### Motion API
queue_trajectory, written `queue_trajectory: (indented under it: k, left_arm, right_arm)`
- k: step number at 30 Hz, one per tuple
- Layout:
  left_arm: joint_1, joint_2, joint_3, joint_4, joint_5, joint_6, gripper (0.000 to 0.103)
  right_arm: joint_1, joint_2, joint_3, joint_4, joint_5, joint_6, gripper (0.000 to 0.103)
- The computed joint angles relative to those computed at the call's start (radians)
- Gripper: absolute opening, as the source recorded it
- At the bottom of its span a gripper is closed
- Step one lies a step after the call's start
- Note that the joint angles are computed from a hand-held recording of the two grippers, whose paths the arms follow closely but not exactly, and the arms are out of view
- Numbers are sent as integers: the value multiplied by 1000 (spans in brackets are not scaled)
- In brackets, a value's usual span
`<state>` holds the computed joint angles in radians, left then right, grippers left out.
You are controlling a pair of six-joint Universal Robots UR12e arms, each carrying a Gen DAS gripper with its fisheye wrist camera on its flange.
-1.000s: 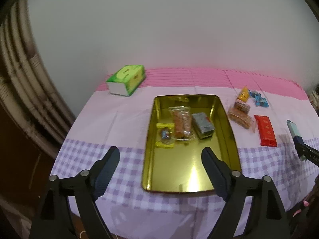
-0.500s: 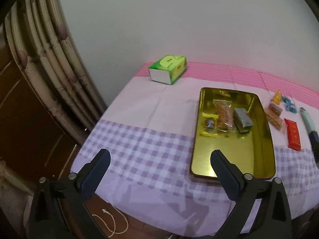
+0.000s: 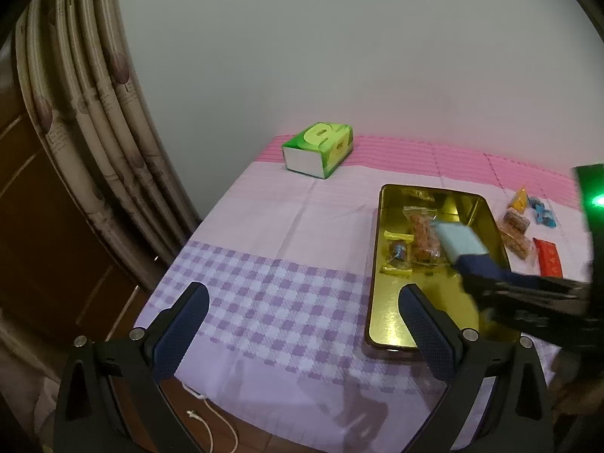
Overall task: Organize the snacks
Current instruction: 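Carry the navy-and-mint packet into the gold tin and release it with the right tool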
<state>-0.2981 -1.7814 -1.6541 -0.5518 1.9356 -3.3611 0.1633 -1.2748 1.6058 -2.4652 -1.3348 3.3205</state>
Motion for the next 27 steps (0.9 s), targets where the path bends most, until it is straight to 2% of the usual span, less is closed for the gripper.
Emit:
queue_trajectory:
  k: [7, 16, 23, 27]
  left_arm:
    - [-10, -11, 3, 14, 16, 43, 100]
    - [-7, -12, 6, 0, -4, 40, 100]
    - [-11, -12, 6, -2, -2, 44, 100]
    - [-6, -6, -4, 19, -31, 44, 100]
  right_arm:
    - [28, 51, -47, 51, -27, 33, 46]
    - [44, 72, -67, 68, -24, 29, 48]
    - [45, 62, -56, 31, -18, 26, 49]
    - [36, 47, -32, -3, 11, 44, 49]
